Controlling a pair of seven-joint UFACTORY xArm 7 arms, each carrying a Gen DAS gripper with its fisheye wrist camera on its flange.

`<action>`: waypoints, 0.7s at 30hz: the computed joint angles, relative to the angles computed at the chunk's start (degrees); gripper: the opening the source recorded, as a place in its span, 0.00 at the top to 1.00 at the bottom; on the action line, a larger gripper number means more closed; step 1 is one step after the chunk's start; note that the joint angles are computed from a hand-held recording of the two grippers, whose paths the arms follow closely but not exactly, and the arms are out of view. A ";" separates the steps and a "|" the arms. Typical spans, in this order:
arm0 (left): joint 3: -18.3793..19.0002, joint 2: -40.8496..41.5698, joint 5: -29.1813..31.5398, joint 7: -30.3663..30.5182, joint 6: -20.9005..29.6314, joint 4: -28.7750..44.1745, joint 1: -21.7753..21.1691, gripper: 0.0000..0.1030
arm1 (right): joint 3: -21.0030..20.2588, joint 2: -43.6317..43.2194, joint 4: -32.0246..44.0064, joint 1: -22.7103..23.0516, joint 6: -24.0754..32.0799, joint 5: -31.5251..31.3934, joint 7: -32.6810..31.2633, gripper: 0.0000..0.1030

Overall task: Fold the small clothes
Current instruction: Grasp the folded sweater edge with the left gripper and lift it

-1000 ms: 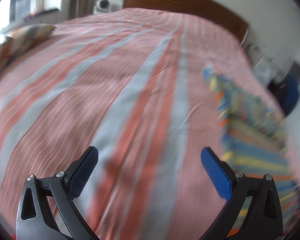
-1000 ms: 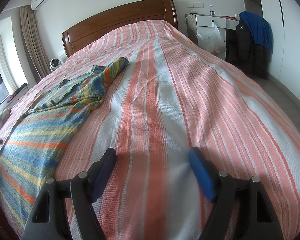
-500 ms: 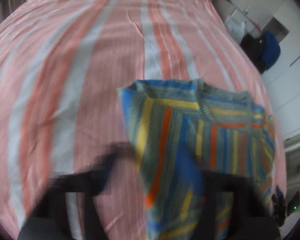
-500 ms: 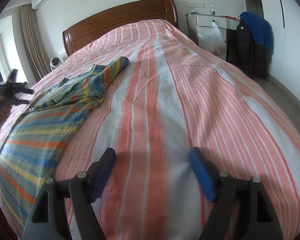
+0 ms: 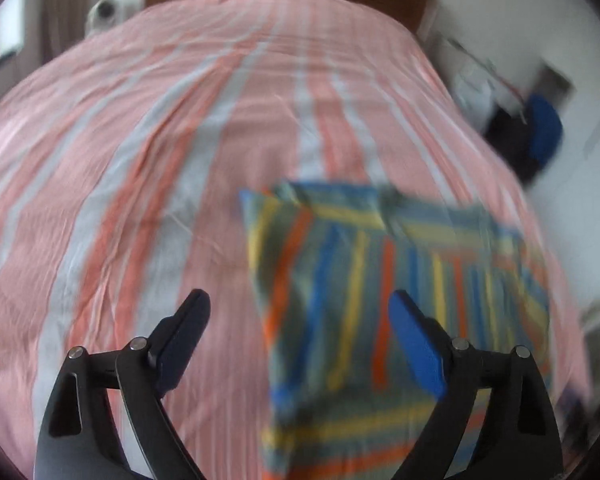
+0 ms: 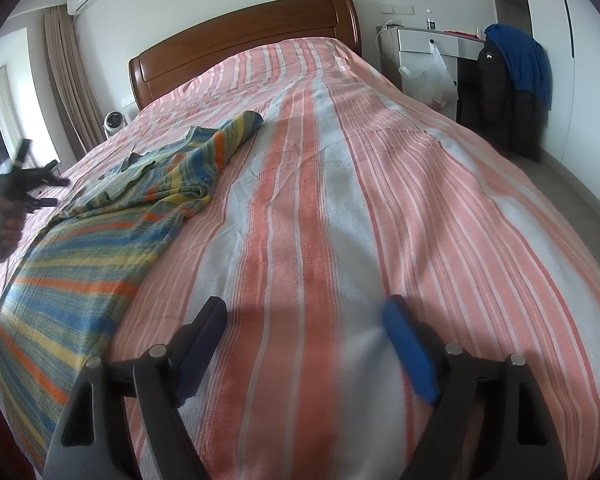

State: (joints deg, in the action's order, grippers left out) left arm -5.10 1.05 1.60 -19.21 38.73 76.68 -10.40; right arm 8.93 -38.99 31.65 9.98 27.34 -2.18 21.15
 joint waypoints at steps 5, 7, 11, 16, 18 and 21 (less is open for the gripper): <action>-0.07 -3.01 9.14 -6.25 8.36 -4.00 -0.42 0.28 | -0.10 0.06 0.02 0.11 0.03 0.05 -0.03 0.22; 0.07 -8.44 7.40 -6.51 9.07 -7.87 0.41 0.29 | -0.34 0.11 0.45 0.35 0.81 0.23 -0.32 0.22; 0.01 -27.38 1.87 -1.57 10.88 -21.45 -0.04 0.12 | 0.88 0.73 5.98 0.25 11.39 -1.43 -1.88 0.22; -0.75 -46.50 -10.72 0.93 22.46 -34.31 -5.68 0.12 | -5.22 -5.07 10.96 10.38 24.41 11.19 -8.66 0.22; -3.06 -51.15 -13.47 -2.11 25.80 -38.15 -6.83 0.18 | -7.12 -7.72 12.13 13.85 31.15 18.55 -9.55 0.22; -4.94 -52.43 -15.64 -4.57 26.78 -40.84 -8.13 0.35 | -6.94 -10.49 11.76 15.50 38.90 24.91 -9.15 0.23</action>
State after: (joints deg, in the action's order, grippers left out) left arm -10.04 -51.38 -14.04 -23.78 65.51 35.85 -18.53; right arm 1.99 -49.48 43.41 25.48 66.25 22.74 12.00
